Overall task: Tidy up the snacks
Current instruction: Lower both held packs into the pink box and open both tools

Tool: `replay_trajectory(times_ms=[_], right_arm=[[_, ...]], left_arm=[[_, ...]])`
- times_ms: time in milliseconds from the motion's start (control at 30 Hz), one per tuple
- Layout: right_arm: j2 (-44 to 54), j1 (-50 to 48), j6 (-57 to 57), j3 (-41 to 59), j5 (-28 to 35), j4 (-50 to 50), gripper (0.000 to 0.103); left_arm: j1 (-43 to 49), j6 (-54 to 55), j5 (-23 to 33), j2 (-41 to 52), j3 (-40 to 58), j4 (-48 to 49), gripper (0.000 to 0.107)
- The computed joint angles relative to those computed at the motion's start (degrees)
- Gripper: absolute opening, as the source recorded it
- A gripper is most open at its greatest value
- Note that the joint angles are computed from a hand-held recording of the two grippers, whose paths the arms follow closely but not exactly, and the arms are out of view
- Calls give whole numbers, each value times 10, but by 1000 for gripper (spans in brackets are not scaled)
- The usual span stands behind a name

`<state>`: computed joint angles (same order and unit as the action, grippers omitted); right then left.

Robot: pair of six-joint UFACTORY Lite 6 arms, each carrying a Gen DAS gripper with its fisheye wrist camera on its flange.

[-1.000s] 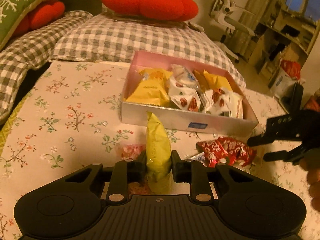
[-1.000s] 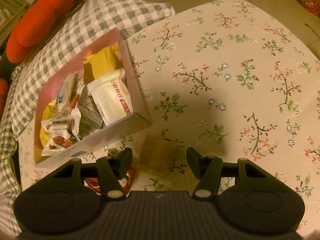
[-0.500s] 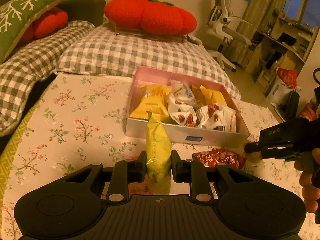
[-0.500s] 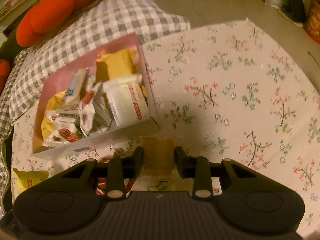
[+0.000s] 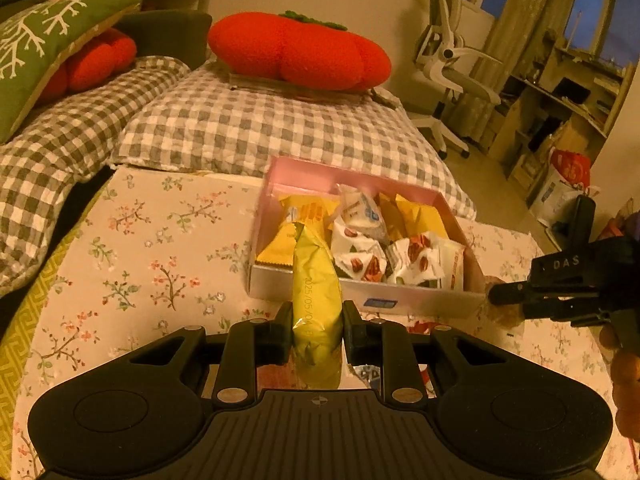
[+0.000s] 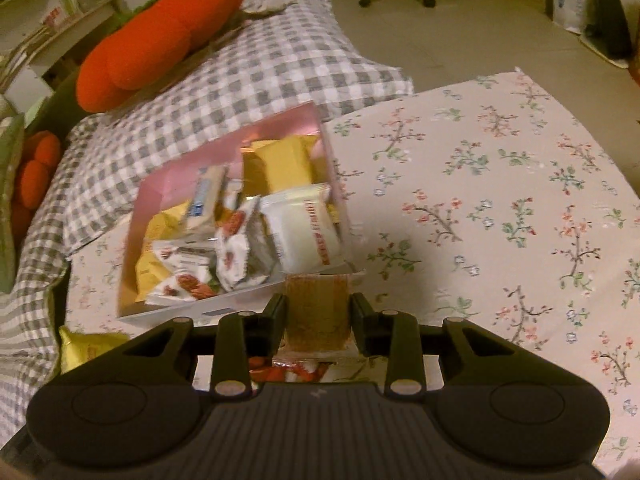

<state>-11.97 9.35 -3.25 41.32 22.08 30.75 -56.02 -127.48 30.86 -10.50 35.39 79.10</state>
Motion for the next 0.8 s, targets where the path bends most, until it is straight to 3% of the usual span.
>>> replay_trajectory(times_ms=[167, 300, 467, 667, 800], right_arm=[[-10, -1, -31, 3, 6, 36, 31], [6, -27, -102, 17, 32, 128, 31], [34, -33, -139, 47, 29, 163, 31], [103, -48, -201, 109, 28, 218, 31], [142, -50, -265, 147, 21, 280, 31]], left_arm=[[23, 21, -5, 1, 9, -2, 22], [62, 47, -32, 15, 28, 0, 22], [111, 75, -67, 55, 79, 17, 22], [158, 93, -76, 137, 173, 79, 22], [182, 168, -54, 223, 262, 72, 22]])
